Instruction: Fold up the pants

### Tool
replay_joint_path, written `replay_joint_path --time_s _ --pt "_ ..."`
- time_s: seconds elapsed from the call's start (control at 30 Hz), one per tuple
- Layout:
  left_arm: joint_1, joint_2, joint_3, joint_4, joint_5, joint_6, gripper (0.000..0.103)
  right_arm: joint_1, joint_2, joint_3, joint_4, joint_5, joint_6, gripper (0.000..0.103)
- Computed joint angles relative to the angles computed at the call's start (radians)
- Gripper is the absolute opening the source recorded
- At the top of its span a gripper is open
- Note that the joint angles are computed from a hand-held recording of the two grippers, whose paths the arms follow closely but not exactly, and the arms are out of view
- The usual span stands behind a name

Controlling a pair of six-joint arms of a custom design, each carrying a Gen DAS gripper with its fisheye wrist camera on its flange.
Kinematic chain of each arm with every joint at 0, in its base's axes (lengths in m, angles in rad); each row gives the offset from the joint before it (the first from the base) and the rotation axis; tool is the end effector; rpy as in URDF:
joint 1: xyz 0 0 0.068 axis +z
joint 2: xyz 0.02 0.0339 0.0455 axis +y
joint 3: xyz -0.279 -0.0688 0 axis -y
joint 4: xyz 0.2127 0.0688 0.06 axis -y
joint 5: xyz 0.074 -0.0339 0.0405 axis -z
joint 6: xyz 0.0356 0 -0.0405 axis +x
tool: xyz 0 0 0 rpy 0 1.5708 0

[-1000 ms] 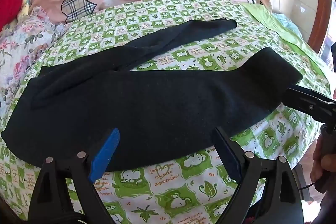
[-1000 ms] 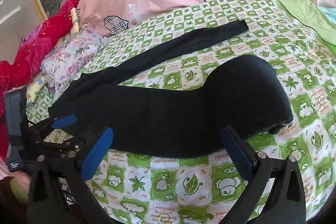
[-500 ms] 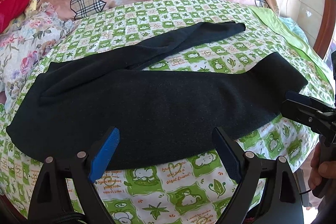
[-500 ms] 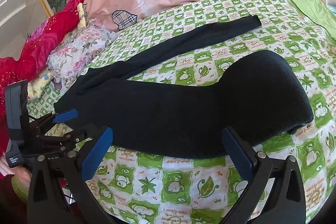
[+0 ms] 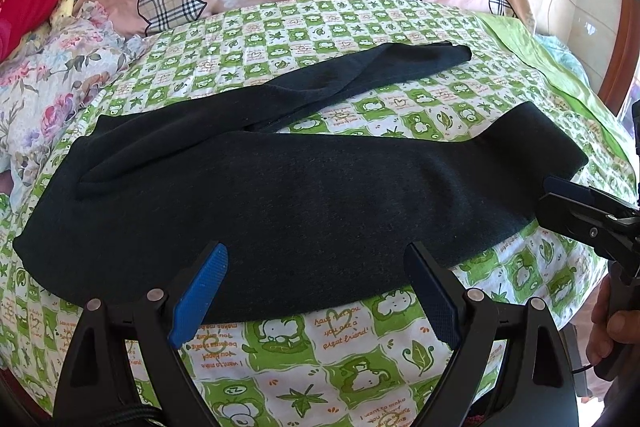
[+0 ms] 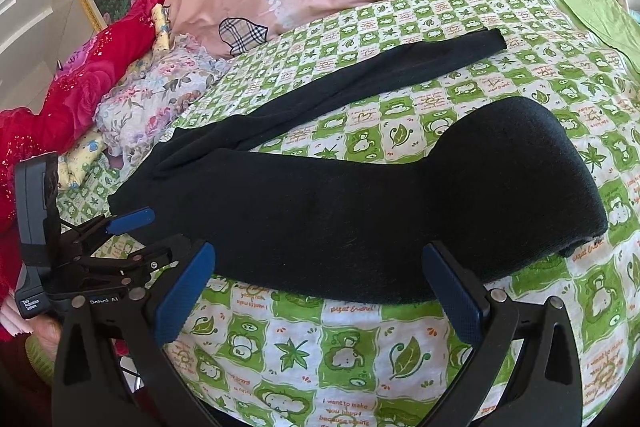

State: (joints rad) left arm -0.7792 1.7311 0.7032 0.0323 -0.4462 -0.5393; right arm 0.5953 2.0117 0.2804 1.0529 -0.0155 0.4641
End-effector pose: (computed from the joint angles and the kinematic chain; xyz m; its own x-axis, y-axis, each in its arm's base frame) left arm 0.2125 -0.1883 0.1488 -0.7520 0.0916 -0.6527 0.0940 0.9951 0.0313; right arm 0.2064 0.1404 0.0775 -0.7201 0.0529 -0.6919 -0.2777 0.8918 0.3572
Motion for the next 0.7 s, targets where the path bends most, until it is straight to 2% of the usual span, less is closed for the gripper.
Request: replay_joint_path --time_s 0.7 --pt "0.002 -0.004 -0.005 0.0 0.004 -0.006 0.09 0.029 0.001 0.008 -0.007 0.025 0.012 0.103"
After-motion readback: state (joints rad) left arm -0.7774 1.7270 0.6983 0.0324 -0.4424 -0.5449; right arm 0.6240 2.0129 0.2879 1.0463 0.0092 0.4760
